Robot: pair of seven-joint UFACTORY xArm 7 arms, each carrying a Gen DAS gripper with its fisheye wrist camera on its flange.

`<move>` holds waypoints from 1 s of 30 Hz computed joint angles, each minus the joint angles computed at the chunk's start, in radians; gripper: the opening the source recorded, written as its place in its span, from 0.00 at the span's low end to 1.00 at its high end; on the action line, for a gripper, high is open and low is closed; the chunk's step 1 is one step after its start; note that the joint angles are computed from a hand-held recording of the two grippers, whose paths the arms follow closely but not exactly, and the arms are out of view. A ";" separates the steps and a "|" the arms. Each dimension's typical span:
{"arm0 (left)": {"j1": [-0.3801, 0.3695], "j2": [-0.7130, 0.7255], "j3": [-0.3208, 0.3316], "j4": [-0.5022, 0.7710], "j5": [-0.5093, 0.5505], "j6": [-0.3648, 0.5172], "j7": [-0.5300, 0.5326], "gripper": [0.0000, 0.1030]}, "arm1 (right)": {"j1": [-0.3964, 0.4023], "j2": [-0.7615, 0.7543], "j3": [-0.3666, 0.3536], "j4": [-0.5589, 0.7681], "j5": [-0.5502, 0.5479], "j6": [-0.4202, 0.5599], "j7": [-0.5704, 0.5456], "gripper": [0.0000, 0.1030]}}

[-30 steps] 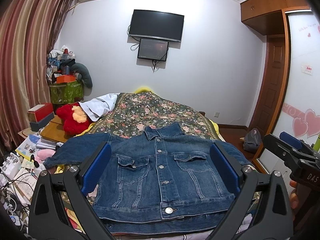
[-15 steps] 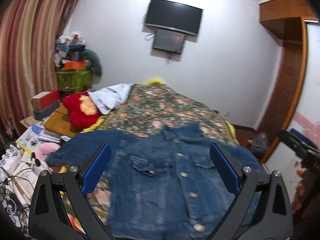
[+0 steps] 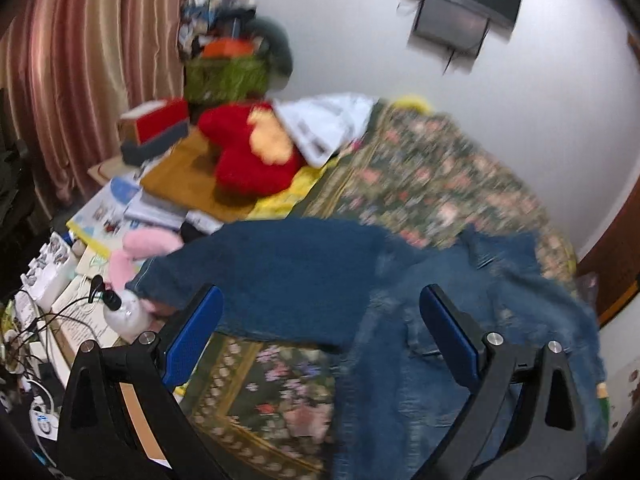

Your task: Fold large clothes

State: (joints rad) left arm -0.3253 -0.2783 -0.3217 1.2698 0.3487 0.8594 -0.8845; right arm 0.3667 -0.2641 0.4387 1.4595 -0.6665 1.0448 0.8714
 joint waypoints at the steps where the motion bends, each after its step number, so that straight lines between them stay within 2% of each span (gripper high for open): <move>1: -0.002 0.014 0.011 -0.005 -0.023 0.010 0.014 0.97 | -0.002 0.038 -0.003 0.016 0.003 -0.001 -0.022 1.00; 3: -0.014 0.034 0.041 -0.026 -0.096 0.007 0.046 0.97 | 0.013 0.103 -0.019 0.037 0.006 -0.008 -0.045 1.00; 8: -0.032 0.056 0.098 -0.099 -0.285 -0.039 0.094 0.97 | 0.069 0.275 -0.091 0.112 0.093 0.007 -0.147 1.00; 12: -0.031 0.066 0.126 -0.149 -0.388 -0.086 0.126 0.85 | 0.113 0.373 -0.138 0.162 0.159 0.036 -0.210 1.00; 15: -0.032 0.065 0.145 -0.186 -0.471 -0.132 0.164 0.82 | 0.140 0.441 -0.169 0.199 0.214 0.042 -0.273 1.00; 17: -0.041 0.067 0.167 -0.213 -0.565 -0.177 0.211 0.82 | 0.157 0.469 -0.189 0.217 0.241 0.036 -0.296 1.00; 21: -0.042 0.072 0.188 -0.248 -0.704 -0.250 0.257 0.82 | 0.174 0.524 -0.223 0.250 0.351 0.016 -0.352 1.00; 26: -0.043 0.069 0.208 -0.274 -0.829 -0.312 0.299 0.81 | 0.181 0.600 -0.243 0.320 0.492 0.059 -0.420 1.00; 28: -0.021 0.059 0.194 -0.283 -0.808 -0.324 0.255 0.74 | 0.182 0.622 -0.247 0.339 0.531 0.081 -0.441 1.00; 29: -0.018 0.060 0.194 -0.277 -0.761 -0.316 0.216 0.63 | 0.185 0.635 -0.249 0.352 0.545 0.098 -0.447 1.00; 30: 0.017 0.063 0.163 -0.260 -0.672 -0.287 0.155 0.50 | 0.188 0.651 -0.250 0.369 0.557 0.122 -0.455 1.00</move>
